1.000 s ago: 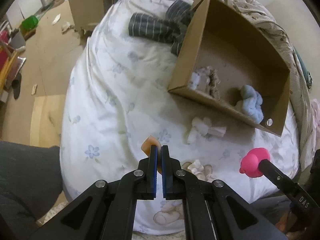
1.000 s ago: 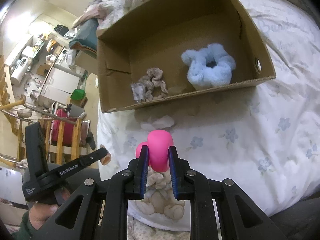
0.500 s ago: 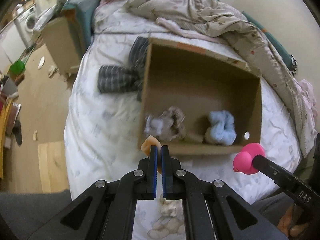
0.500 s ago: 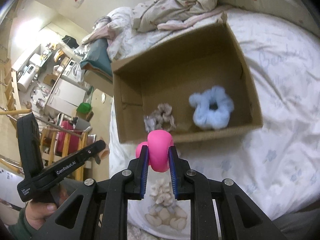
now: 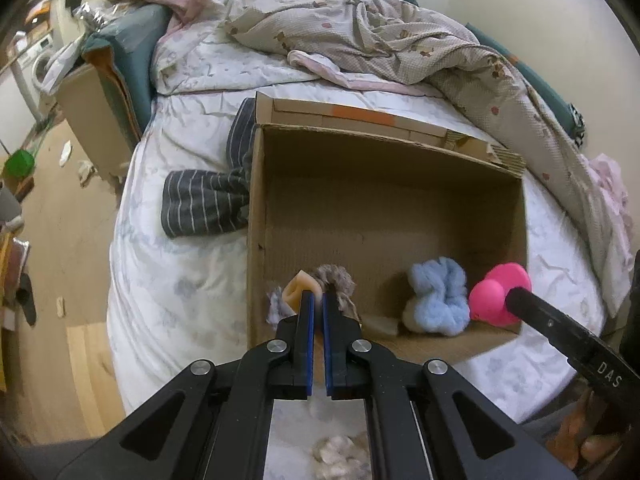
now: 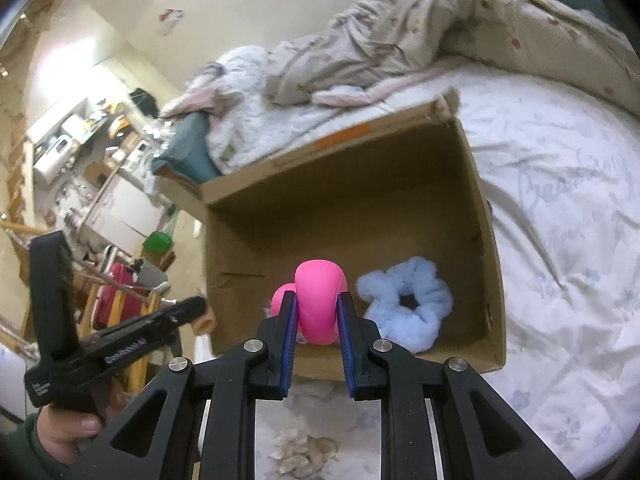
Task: Organize soft objects
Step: 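Carry the pink toy and tan piece into the box with both tools, then open the right tool to drop the pink toy while the left tool releases the tan piece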
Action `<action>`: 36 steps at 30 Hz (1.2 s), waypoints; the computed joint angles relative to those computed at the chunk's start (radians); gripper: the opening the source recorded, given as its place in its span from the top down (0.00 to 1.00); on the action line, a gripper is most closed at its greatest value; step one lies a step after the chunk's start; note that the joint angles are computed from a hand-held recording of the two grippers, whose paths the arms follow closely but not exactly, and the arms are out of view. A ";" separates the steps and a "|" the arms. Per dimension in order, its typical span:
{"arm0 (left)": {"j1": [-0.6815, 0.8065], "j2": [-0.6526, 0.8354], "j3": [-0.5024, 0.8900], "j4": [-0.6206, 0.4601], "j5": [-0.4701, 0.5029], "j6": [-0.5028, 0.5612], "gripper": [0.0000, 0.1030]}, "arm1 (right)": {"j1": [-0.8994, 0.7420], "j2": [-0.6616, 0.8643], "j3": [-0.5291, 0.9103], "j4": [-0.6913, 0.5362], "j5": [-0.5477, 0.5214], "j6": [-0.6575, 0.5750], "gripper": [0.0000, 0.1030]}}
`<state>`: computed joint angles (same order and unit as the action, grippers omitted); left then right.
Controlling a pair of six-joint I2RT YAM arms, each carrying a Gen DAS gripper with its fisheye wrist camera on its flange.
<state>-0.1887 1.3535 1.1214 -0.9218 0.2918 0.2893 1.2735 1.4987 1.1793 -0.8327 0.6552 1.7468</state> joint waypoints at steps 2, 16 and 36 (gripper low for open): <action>-0.015 0.008 -0.024 0.051 -0.022 0.004 0.96 | -0.026 -0.010 -0.043 0.050 -0.029 -0.005 0.79; -0.090 0.047 -0.097 0.185 -0.058 -0.045 0.96 | -0.076 0.046 -0.083 0.095 -0.145 -0.020 0.79; -0.067 0.038 -0.130 0.189 -0.064 -0.014 0.79 | -0.092 0.048 -0.119 0.127 -0.179 0.006 0.79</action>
